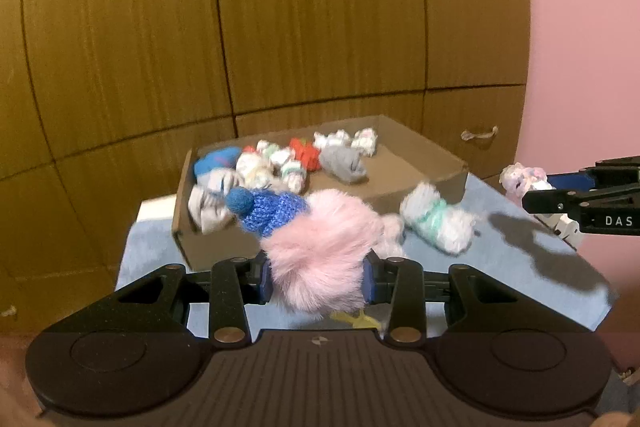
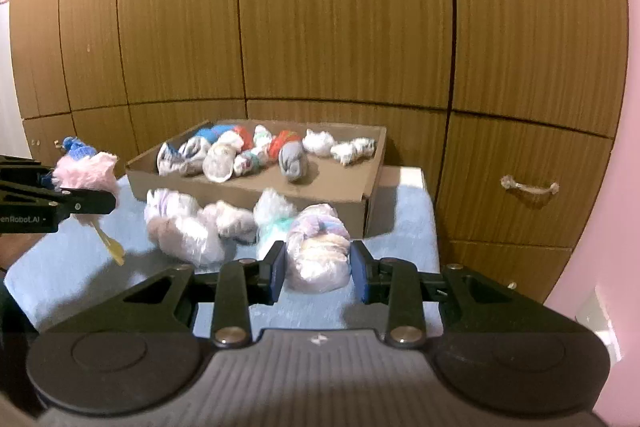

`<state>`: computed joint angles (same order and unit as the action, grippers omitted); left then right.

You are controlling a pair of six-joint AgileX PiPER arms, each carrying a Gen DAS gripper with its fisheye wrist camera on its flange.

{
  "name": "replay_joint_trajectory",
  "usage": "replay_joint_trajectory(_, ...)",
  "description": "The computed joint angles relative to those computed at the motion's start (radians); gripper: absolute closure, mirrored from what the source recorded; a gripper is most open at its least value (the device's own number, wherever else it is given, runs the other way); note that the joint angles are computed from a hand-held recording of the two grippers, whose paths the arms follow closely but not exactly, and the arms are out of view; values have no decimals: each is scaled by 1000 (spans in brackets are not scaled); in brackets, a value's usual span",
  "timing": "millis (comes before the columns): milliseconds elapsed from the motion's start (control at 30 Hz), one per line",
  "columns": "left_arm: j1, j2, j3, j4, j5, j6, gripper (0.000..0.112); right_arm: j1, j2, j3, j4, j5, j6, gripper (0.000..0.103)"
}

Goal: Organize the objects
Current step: 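Lift both held socks and carry them into the cardboard box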

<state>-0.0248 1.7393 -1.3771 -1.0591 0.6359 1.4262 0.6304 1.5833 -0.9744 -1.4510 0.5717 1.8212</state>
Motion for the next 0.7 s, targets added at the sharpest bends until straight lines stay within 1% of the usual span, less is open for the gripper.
replay_joint_trajectory(133,-21,21,-76,38,27,-43,66,-23,-16,-21,14,-19,-42,72)
replay_joint_trajectory(333,-85,72,-208,130,60,-170,66,-55,-7,-93,62,-38,-175,72)
replay_joint_trajectory(433,-117,108,-286,171,78,-219,66,-84,4,-137,103,-63,-258,72)
replay_joint_trajectory(533,-147,172,-418,240,127,-312,66,-117,23,-190,159,-85,-359,72)
replay_joint_trajectory(700,-200,315,-694,353,225,-467,66,-171,61,-284,258,-118,-516,72)
